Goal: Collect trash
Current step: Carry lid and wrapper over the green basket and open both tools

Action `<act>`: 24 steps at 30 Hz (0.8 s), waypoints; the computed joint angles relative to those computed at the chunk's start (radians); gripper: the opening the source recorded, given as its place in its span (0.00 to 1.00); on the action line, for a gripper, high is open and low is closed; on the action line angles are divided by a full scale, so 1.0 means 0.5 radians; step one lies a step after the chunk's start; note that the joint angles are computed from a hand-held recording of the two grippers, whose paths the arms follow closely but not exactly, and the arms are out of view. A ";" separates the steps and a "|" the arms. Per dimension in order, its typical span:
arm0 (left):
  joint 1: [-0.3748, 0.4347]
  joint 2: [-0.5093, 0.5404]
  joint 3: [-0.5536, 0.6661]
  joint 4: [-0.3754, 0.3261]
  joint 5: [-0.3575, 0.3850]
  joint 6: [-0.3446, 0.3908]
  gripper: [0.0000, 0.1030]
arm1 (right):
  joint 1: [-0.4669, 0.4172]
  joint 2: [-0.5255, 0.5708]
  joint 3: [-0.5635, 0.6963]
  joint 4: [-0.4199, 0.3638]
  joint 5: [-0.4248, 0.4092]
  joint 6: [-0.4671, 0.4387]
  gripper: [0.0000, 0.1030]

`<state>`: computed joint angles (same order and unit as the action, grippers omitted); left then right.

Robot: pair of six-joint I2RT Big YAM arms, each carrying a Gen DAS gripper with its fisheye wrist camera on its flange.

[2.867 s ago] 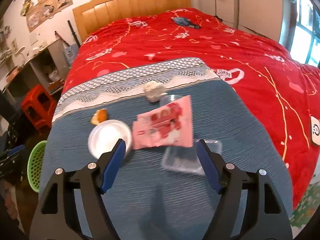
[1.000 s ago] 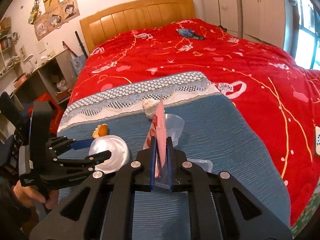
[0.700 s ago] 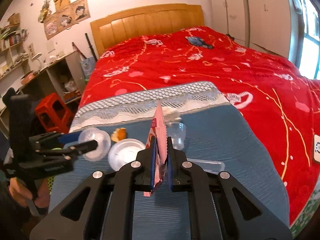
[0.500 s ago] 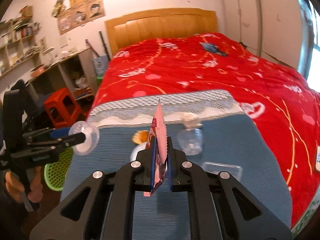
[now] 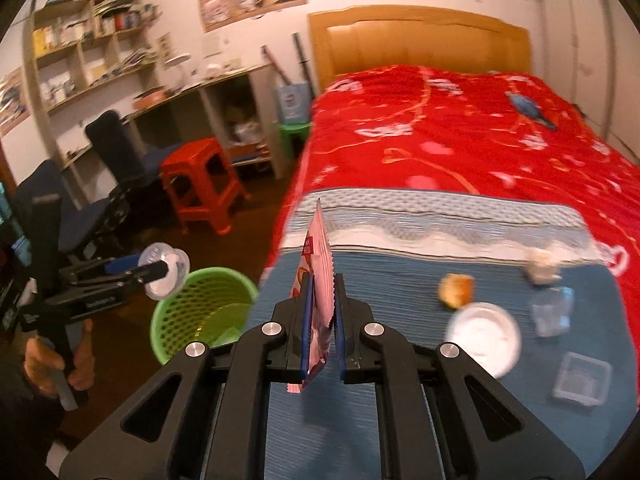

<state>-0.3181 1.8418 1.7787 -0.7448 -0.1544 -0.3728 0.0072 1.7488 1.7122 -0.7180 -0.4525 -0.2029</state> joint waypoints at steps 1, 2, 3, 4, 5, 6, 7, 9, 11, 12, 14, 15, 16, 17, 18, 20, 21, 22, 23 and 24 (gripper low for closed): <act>0.029 -0.003 -0.036 0.002 0.004 -0.012 0.52 | 0.022 0.011 0.010 -0.007 0.003 -0.001 0.09; 0.051 -0.001 -0.059 -0.002 0.006 -0.024 0.52 | 0.057 0.031 0.027 -0.016 0.011 0.003 0.09; 0.088 0.002 -0.094 -0.003 0.027 -0.043 0.52 | 0.093 0.053 0.048 -0.025 0.021 0.010 0.09; 0.102 0.011 -0.103 -0.006 0.035 -0.055 0.52 | 0.117 0.069 0.060 -0.032 0.026 0.017 0.09; 0.128 0.019 -0.126 -0.008 0.044 -0.071 0.52 | 0.147 0.095 0.086 -0.047 0.032 0.030 0.09; 0.148 0.033 -0.135 -0.009 0.058 -0.085 0.52 | 0.176 0.119 0.110 -0.059 0.038 0.043 0.09; 0.158 0.035 -0.150 -0.011 0.069 -0.100 0.52 | 0.207 0.146 0.134 -0.072 0.047 0.052 0.09; 0.198 0.045 -0.190 -0.005 0.109 -0.135 0.52 | 0.248 0.168 0.143 -0.077 0.066 0.053 0.09; 0.220 0.037 -0.235 0.009 0.133 -0.157 0.52 | 0.296 0.212 0.179 -0.097 0.081 0.062 0.09; 0.233 0.034 -0.259 0.017 0.146 -0.174 0.52 | 0.306 0.223 0.183 -0.099 0.083 0.061 0.09; 0.259 0.031 -0.294 0.030 0.169 -0.200 0.54 | 0.341 0.258 0.210 -0.114 0.090 0.069 0.09; 0.273 0.023 -0.323 0.046 0.187 -0.218 0.54 | 0.361 0.271 0.216 -0.111 0.097 0.076 0.09; 0.281 0.019 -0.336 0.051 0.197 -0.229 0.60 | 0.382 0.291 0.232 -0.111 0.106 0.080 0.09; 0.286 0.012 -0.350 0.055 0.191 -0.239 0.61 | 0.389 0.300 0.231 -0.109 0.104 0.080 0.09; 0.292 0.002 -0.371 0.070 0.184 -0.247 0.61 | 0.405 0.314 0.239 -0.112 0.100 0.086 0.09; 0.303 -0.013 -0.395 0.087 0.195 -0.258 0.61 | 0.435 0.344 0.261 -0.112 0.103 0.099 0.10; 0.310 -0.025 -0.414 0.093 0.193 -0.266 0.61 | 0.444 0.356 0.271 -0.119 0.099 0.102 0.10; 0.316 -0.041 -0.437 0.107 0.194 -0.275 0.61 | 0.454 0.368 0.279 -0.124 0.093 0.109 0.10; 0.320 -0.056 -0.458 0.119 0.198 -0.281 0.61 | 0.467 0.378 0.281 -0.116 0.096 0.123 0.10; 0.325 -0.071 -0.479 0.131 0.195 -0.291 0.61 | 0.481 0.393 0.290 -0.118 0.092 0.136 0.10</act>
<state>-0.1554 1.8061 1.5394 -0.6791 -0.0570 -0.5182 0.2475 1.9455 1.8572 -0.7770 -0.4066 -0.1349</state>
